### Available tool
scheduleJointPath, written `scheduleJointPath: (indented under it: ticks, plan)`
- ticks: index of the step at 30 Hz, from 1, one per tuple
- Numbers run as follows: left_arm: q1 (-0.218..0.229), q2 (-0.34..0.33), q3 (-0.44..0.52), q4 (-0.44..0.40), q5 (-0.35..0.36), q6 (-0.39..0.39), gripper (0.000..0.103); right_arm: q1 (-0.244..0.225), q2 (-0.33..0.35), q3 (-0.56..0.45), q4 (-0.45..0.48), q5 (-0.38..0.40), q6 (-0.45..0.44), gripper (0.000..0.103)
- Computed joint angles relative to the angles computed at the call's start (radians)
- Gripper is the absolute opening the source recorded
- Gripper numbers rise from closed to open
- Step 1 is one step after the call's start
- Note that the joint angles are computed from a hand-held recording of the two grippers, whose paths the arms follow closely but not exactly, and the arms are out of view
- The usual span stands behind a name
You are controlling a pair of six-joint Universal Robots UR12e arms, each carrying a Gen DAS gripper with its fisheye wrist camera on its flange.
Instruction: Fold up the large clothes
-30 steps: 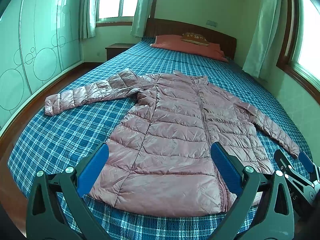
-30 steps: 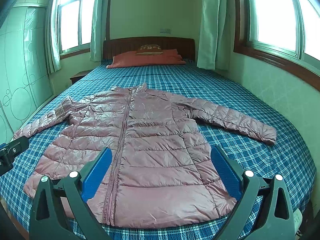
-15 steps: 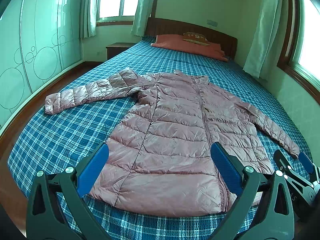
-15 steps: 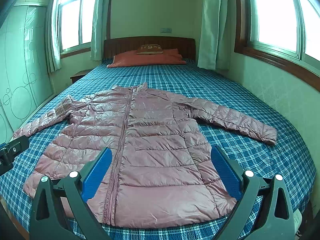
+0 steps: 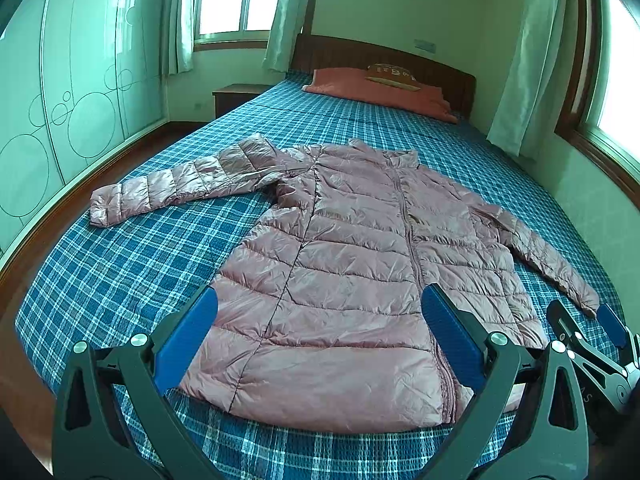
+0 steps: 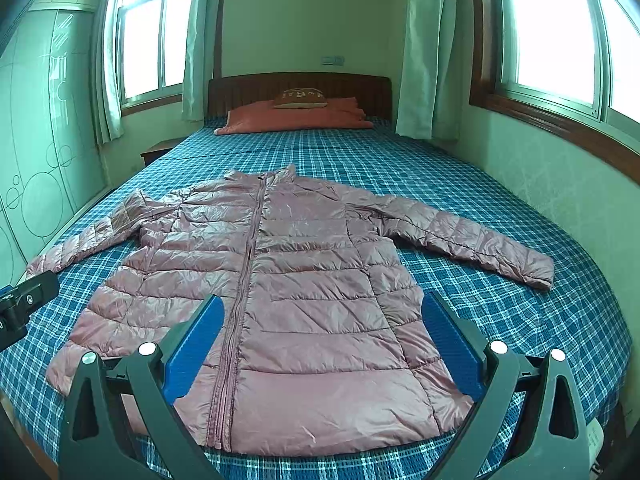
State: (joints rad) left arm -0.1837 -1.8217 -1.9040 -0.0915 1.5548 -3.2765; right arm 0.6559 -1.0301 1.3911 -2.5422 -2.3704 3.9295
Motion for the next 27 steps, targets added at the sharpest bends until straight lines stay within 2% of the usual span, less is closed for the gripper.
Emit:
scheduleJointPath:
  ticks: [5, 14, 18, 20, 24, 27]
  plan:
    - [0.0, 0.0, 0.0, 0.0, 0.0, 0.0, 0.101, 0.003, 0.004, -0.007, 0.02, -0.006, -0.004, 0.098]
    - [0.0, 0.0, -0.001, 0.001, -0.002, -0.002, 0.101, 0.002, 0.017, -0.011, -0.004, 0.002, -0.004, 0.098]
    - [0.014, -0.006, -0.006, 0.004, -0.023, -0.037, 0.101, -0.005, 0.012, -0.003, -0.005, 0.022, 0.007, 0.098]
    - [0.035, -0.014, -0.001, -0.016, -0.066, -0.073, 0.101, -0.014, 0.006, 0.008, -0.005, 0.041, 0.023, 0.098]
    - [0.096, -0.038, 0.024, -0.124, -0.197, -0.158, 0.101, -0.041, -0.013, 0.048, -0.007, 0.064, 0.068, 0.098]
    - [0.122, -0.06, 0.044, -0.154, -0.22, -0.19, 0.101, -0.065, -0.029, 0.081, -0.013, 0.085, 0.101, 0.098]
